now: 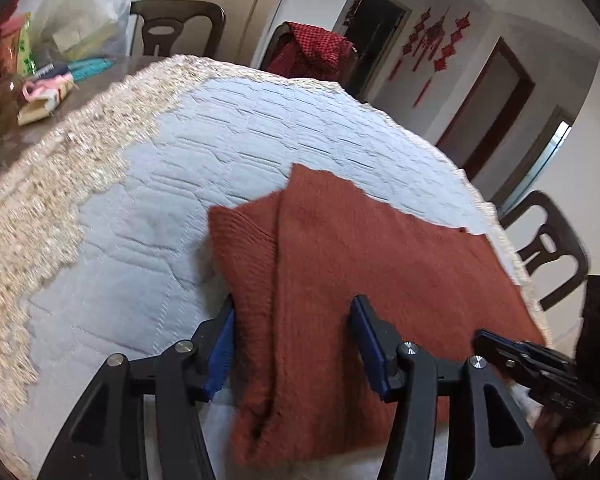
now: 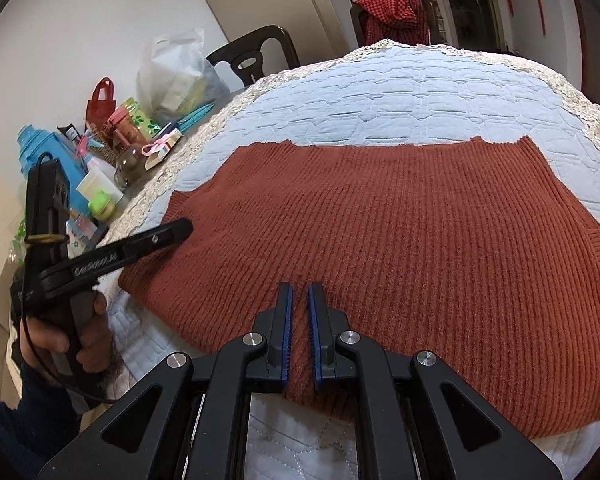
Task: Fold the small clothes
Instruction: 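Move the left gripper to the sweater's side edge and grasp it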
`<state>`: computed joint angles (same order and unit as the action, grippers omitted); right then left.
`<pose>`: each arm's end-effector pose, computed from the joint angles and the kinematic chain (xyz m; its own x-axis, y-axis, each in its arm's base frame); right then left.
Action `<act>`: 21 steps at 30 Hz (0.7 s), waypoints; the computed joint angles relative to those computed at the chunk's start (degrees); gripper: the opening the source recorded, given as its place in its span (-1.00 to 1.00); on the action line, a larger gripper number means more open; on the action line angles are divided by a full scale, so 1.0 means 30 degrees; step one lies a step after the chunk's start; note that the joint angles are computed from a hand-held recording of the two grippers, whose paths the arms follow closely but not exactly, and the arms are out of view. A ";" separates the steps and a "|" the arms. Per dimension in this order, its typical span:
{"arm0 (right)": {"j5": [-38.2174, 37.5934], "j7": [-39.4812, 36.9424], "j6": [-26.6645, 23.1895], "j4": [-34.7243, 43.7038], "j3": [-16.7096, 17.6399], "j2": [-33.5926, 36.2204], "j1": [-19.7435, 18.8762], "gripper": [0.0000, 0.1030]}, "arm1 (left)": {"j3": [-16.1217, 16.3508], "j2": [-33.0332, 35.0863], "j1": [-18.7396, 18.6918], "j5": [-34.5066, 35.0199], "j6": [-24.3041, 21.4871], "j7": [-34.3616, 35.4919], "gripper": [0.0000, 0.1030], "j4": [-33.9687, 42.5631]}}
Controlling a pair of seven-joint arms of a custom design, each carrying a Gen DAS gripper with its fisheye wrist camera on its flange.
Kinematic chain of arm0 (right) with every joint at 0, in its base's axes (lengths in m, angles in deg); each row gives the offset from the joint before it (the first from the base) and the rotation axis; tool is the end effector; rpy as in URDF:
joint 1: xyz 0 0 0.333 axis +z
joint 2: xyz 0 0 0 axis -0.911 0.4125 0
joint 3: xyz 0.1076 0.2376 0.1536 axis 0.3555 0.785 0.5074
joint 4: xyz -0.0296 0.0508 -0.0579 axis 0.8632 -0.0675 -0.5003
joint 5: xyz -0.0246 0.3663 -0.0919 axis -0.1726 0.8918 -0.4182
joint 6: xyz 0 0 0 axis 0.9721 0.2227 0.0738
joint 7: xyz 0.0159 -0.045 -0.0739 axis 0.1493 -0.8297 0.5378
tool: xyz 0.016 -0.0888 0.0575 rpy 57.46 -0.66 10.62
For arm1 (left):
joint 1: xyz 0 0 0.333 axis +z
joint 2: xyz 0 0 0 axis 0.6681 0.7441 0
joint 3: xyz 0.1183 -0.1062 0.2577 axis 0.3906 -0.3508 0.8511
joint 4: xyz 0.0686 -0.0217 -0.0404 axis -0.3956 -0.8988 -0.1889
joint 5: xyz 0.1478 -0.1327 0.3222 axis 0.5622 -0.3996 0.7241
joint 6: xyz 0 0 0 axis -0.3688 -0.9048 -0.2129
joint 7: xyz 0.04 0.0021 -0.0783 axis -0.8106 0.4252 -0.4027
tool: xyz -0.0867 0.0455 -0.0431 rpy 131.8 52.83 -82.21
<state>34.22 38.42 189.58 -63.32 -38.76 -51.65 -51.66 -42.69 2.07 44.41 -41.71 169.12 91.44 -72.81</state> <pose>0.5658 0.1141 0.4020 -0.1832 -0.9162 -0.3565 -0.6850 0.3791 -0.6222 0.7016 -0.1763 0.3934 -0.5662 -0.7343 0.3744 -0.7329 0.2408 -0.6363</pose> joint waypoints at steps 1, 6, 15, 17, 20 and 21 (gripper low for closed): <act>0.0121 -0.0100 0.0064 -0.0041 0.0123 -0.0008 -0.0110 -0.85 | -0.0122 0.0026 0.0144 -0.0201 -0.0113 0.0110 0.11 0.0011; 0.0832 -0.0814 0.0224 -0.0131 0.0723 -0.0019 -0.0622 -0.85 | 0.0028 0.1156 0.0037 -0.0039 -0.1460 -0.0748 0.11 0.1922; 0.3373 -0.3115 0.0659 -0.0416 0.2456 -0.0107 -0.1984 -0.85 | -0.0524 0.0964 0.0686 -0.0796 -0.2199 -0.0490 0.10 0.1517; 0.3426 -0.3128 0.0665 -0.0422 0.2188 -0.0114 -0.1702 -0.85 | -0.0609 0.0546 0.1018 -0.1432 -0.2549 -0.0010 0.10 0.0908; 0.3725 -0.3302 0.0843 -0.0533 0.2254 -0.0144 -0.1697 -0.85 | -0.0496 0.0099 0.1200 -0.2203 -0.2928 0.0607 0.08 0.0319; 0.3782 -0.3326 0.0856 -0.0502 0.2243 -0.0125 -0.1672 -0.85 | -0.0388 0.0063 0.1114 -0.2315 -0.2915 0.0719 0.06 0.0289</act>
